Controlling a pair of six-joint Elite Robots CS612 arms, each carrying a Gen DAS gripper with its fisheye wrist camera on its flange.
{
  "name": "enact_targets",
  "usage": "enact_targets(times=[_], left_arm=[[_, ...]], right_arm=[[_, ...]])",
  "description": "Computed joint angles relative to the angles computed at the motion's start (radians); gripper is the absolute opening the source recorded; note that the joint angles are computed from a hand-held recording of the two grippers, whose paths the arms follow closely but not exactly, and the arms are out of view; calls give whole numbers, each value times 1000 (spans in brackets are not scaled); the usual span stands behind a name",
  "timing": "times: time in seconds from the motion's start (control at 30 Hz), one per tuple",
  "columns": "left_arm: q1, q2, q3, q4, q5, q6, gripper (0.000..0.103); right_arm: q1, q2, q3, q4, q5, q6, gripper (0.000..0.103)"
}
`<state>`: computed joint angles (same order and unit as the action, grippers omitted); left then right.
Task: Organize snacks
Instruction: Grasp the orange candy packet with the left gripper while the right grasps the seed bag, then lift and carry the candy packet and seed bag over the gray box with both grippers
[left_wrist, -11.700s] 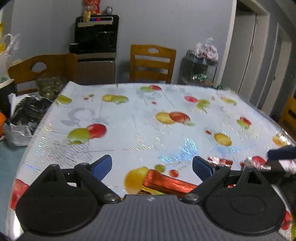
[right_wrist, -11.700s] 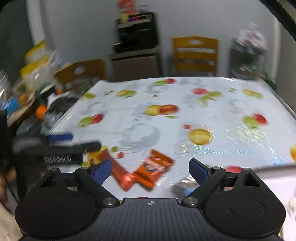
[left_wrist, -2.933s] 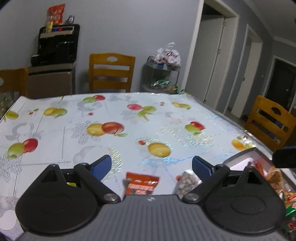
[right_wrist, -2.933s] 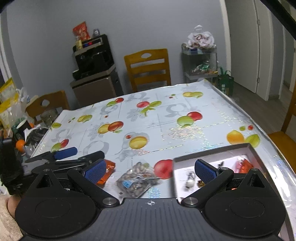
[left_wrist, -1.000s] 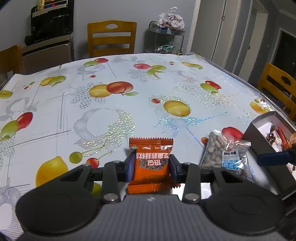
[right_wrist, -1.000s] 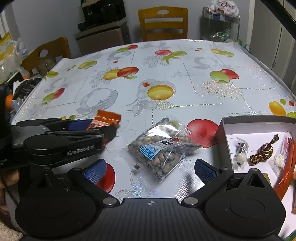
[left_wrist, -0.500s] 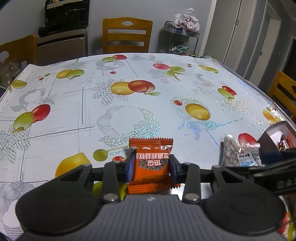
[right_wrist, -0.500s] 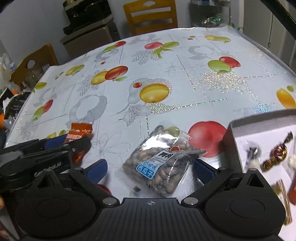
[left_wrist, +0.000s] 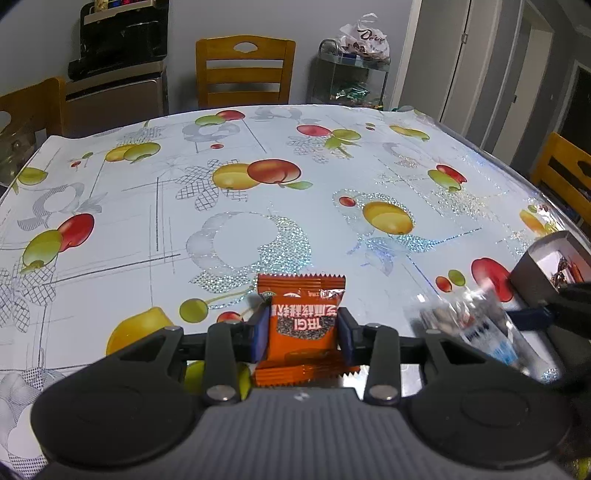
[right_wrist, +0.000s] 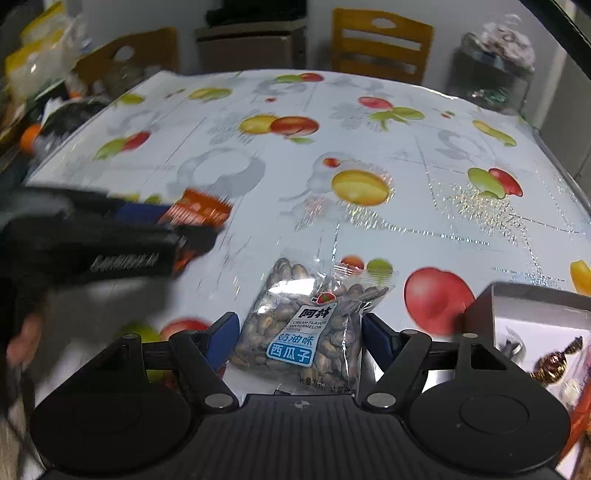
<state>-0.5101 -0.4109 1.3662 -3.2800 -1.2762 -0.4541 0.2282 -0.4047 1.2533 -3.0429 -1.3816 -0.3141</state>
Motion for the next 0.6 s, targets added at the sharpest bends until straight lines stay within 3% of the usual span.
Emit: enact_targets(times=[0.23, 0.37, 0.43, 0.6], left_arm=[[-10, -9, 11, 10, -20, 29, 37], [-42, -29, 59, 8, 29, 59, 37], [-53, -44, 94, -7, 22, 49, 37], [-103, -71, 182, -61, 100, 10, 37]], right_arm=[[-17, -61, 134, -40, 20, -75, 72], [-31, -92, 202, -58, 32, -102, 72], [-39, -102, 229, -70, 50, -110, 72], [-46, -114, 269, -103, 62, -120, 73]])
